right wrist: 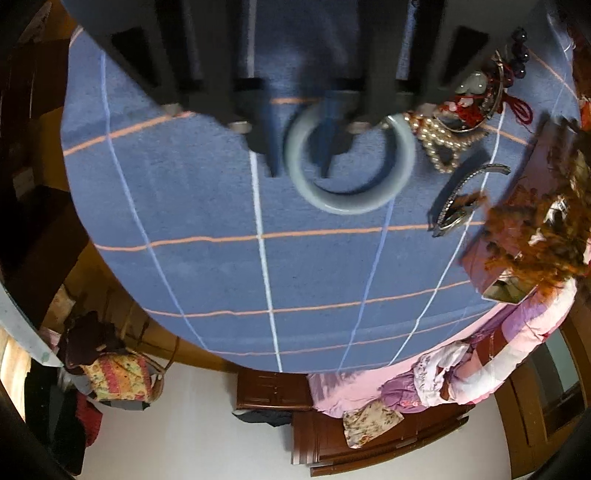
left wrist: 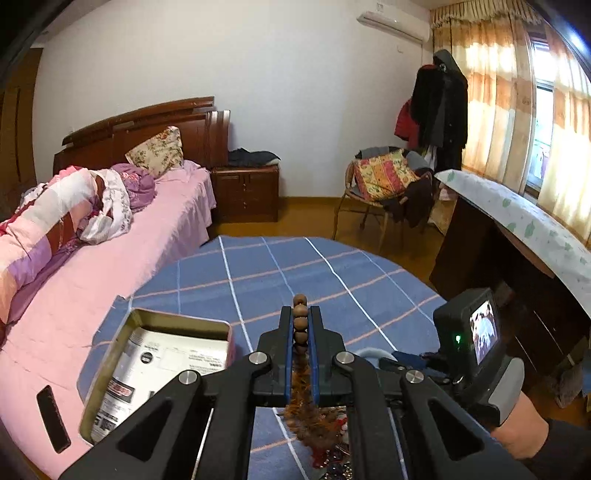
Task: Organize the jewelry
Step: 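Grasp the brown bead string with the left tool while the right tool grasps the jade bangle, then carry the bead string and jade bangle into the tin and release both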
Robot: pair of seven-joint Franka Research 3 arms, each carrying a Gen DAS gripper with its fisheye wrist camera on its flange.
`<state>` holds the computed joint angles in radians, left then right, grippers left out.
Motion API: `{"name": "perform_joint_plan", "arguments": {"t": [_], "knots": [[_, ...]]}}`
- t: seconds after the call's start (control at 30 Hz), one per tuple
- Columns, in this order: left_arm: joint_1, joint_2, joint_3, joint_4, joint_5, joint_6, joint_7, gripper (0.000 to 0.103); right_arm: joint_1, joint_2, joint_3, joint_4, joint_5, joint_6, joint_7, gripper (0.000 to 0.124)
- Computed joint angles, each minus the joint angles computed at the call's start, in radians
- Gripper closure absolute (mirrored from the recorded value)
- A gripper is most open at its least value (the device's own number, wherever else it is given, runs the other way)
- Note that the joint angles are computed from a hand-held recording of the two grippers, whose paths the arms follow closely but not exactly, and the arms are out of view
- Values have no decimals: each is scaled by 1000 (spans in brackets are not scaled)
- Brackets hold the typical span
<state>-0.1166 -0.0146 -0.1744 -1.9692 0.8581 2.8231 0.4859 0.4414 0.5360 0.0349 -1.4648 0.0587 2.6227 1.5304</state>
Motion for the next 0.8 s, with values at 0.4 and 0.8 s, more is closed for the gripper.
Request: {"name": "perform_joint_plan", "arguments": {"t": [0.4, 0.8], "knots": [[33, -53, 1, -27, 31, -5, -16, 97, 1, -39, 4, -35, 11, 82, -31, 110], [110, -100, 1, -47, 117, -18, -78, 97, 7, 7, 46, 93, 46, 39, -100, 110]]}}
